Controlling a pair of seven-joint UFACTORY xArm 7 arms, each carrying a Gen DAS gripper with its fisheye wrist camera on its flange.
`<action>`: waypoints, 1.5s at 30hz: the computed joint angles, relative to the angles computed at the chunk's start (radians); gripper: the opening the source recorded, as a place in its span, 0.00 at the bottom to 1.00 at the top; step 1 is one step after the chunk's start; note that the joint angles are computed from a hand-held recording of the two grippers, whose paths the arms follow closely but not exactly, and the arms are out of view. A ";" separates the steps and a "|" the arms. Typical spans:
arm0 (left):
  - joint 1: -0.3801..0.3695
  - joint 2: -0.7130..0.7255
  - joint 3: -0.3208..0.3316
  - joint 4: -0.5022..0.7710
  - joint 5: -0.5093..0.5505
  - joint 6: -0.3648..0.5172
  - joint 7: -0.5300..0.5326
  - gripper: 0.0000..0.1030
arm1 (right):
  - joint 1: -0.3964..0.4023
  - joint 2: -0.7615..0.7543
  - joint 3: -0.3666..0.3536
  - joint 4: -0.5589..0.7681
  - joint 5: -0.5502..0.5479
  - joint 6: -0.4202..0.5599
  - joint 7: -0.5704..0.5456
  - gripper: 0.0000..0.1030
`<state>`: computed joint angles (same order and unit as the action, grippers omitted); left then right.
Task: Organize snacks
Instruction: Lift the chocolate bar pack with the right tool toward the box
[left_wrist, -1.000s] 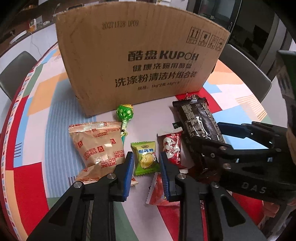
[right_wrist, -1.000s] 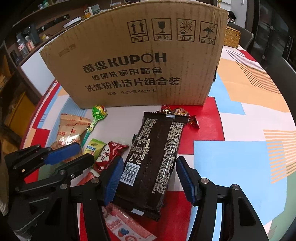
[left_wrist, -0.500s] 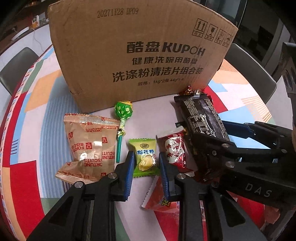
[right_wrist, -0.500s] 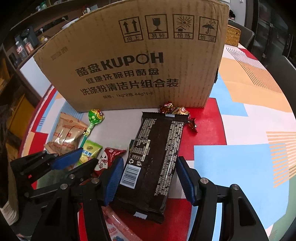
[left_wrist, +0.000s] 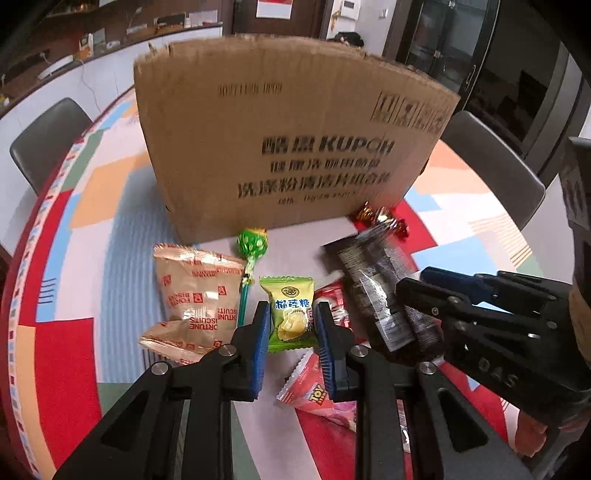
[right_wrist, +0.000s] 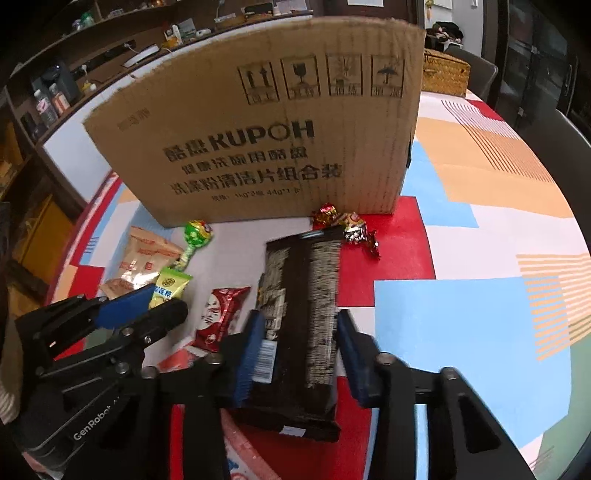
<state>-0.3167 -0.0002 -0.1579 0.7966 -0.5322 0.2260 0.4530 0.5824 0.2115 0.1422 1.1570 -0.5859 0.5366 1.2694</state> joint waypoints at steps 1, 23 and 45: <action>0.000 -0.005 0.000 0.000 -0.011 0.003 0.009 0.24 | 0.002 -0.004 0.001 0.001 -0.002 0.003 -0.002 0.22; -0.008 -0.051 0.042 -0.066 -0.039 -0.013 0.004 0.24 | 0.043 0.151 -0.024 0.171 0.084 0.077 -0.163 0.61; -0.089 -0.182 0.084 -0.097 -0.057 -0.055 0.005 0.24 | 0.039 -0.041 -0.012 0.013 -0.120 0.013 0.051 0.49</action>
